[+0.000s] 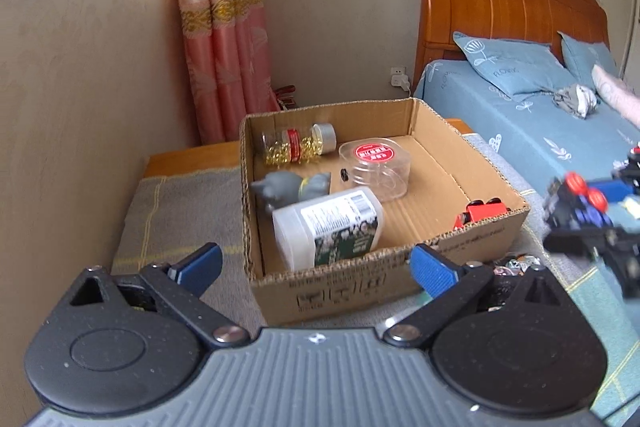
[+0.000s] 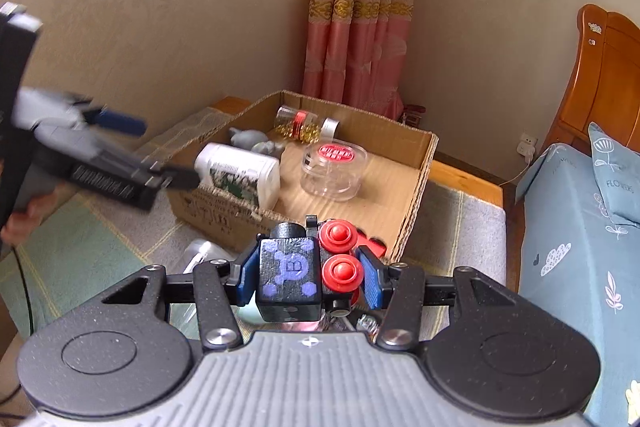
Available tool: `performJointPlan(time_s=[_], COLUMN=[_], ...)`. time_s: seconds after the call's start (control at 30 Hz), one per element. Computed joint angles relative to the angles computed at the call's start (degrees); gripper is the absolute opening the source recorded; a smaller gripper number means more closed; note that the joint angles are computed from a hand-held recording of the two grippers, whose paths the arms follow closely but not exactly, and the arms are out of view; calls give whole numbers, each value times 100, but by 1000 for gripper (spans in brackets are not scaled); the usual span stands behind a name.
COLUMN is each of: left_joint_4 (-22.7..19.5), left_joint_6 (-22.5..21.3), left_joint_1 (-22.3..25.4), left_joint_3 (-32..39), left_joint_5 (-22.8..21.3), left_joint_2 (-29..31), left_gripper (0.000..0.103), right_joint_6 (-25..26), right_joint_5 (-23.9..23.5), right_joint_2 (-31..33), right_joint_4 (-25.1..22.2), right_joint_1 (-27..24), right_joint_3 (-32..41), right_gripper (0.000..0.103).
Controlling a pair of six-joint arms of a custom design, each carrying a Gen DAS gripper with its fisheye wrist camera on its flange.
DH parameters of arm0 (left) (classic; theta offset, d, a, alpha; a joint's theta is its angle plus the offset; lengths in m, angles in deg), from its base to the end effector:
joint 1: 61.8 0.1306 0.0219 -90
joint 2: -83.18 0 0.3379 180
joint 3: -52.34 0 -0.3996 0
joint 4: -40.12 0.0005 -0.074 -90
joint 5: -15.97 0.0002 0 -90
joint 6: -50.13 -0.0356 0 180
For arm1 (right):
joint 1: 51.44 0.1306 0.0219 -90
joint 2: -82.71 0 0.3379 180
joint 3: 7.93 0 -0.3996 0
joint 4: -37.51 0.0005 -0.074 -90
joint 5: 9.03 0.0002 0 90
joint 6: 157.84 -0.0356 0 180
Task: Organize rigid objects
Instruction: 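Carry the cube toy over the box and release it with the right gripper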
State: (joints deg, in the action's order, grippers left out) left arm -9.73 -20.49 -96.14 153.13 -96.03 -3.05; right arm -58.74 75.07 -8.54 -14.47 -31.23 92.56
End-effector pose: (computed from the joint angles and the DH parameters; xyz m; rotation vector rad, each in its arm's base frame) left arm 0.4358 -0.2822 0.4437 0.1034 2.2509 -0.0535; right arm 0.4580 0.1720 0.4789 -0.6289 2.1896 0.2191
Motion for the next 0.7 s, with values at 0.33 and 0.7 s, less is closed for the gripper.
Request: performJointPlan(time_s=[0.33,0.7], left_joint_4=[-16,-166], left_joint_6=[407,741], left_joint_1=[-167,-113], left_joint_3=[-596,-935], left_joint_5=[-816,-1034], left_joint_2=[-442,-740], left_gripper=[100,100], right_joint_6=[-68,-225], right_joint_5=[-437,-138], right_joint_2=[1495,3852], right_joint_4=[-654,-1802], right_joint_1=[-291,-312], right_joint_3=[1978,5058], right_gripper=[55,55])
